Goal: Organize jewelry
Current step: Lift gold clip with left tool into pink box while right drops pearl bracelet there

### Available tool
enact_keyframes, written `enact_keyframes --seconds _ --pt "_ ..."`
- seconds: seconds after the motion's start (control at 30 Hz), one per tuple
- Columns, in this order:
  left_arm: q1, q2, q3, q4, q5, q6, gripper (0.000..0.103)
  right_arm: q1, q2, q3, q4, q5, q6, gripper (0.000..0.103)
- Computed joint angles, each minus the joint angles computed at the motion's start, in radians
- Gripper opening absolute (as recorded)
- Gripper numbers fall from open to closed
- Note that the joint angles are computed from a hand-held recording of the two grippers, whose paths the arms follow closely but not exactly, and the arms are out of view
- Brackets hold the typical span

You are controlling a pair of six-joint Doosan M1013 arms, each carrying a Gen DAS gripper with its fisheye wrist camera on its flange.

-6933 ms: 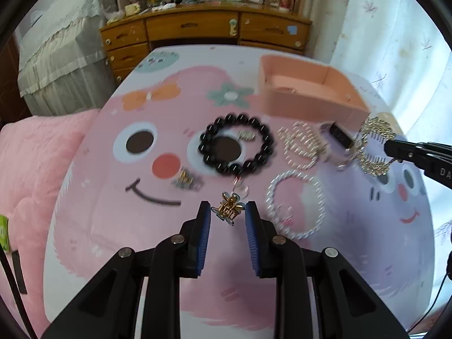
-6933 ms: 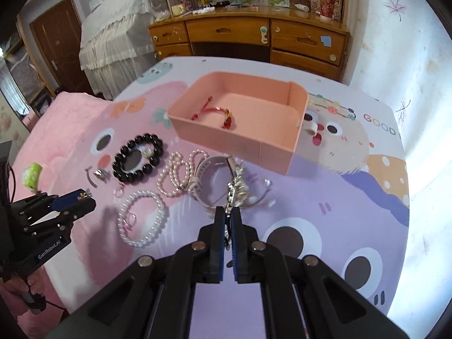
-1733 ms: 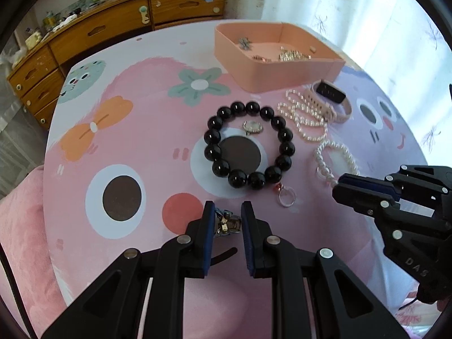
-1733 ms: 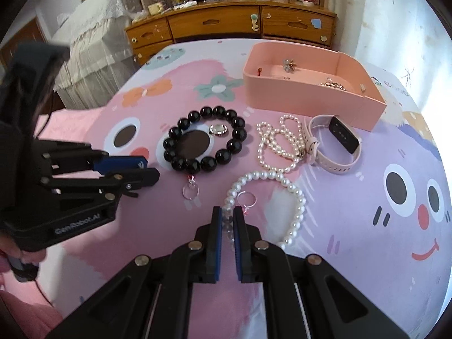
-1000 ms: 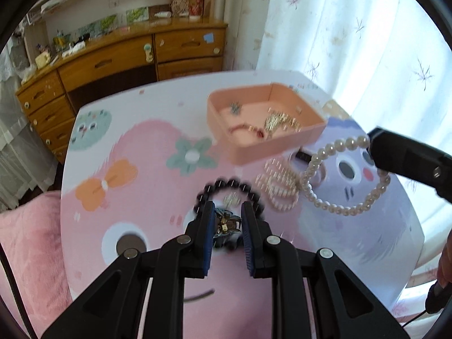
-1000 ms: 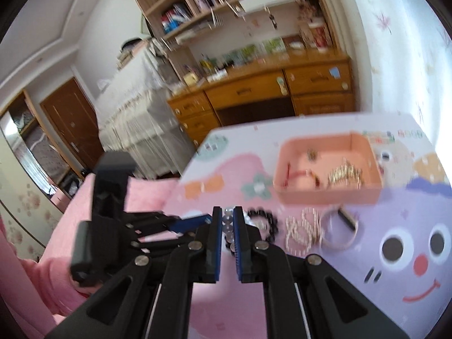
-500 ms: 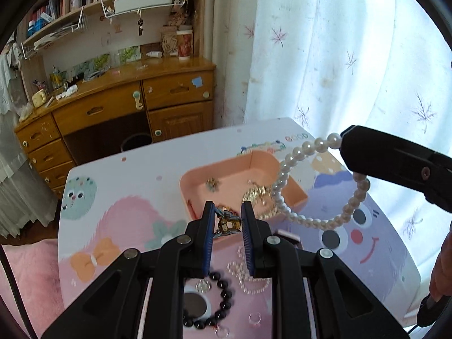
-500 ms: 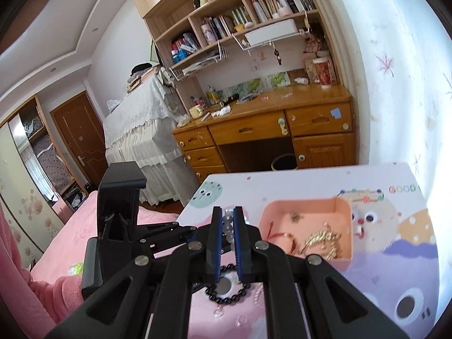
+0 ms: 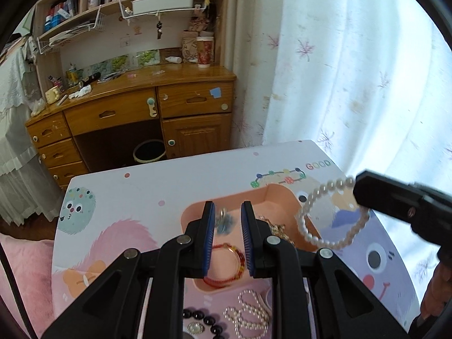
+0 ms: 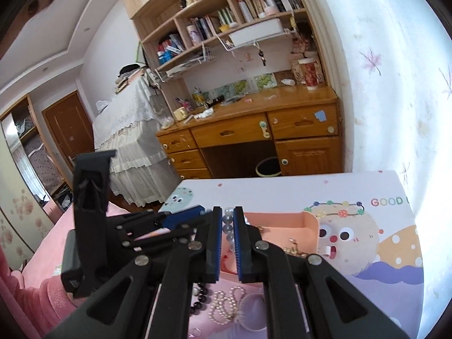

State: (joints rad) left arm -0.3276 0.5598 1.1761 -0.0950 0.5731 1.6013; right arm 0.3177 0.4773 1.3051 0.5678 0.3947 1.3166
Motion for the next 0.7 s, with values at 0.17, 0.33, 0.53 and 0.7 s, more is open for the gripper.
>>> enact_keyframes --seconds 0.17,0.33,0.53,0.7 --pt "0.007 0.027 -0.029 -0.046 0.032 -0.029 0.017 -0.025 0.026 -0.019 0.053 0.050 0.000 0.008" --pt "0.006 0.041 -0.040 -0.031 0.066 -0.069 0.026 -0.029 0.051 -0.052 -0.041 0.112 0.100 0.009" --pt "0.004 0.039 -0.038 -0.005 0.095 -0.094 0.033 -0.026 0.063 -0.071 -0.145 0.159 0.198 0.025" --pt "0.008 0.022 -0.016 0.009 0.094 -0.108 0.046 -0.023 0.059 -0.066 -0.161 0.159 0.223 0.025"
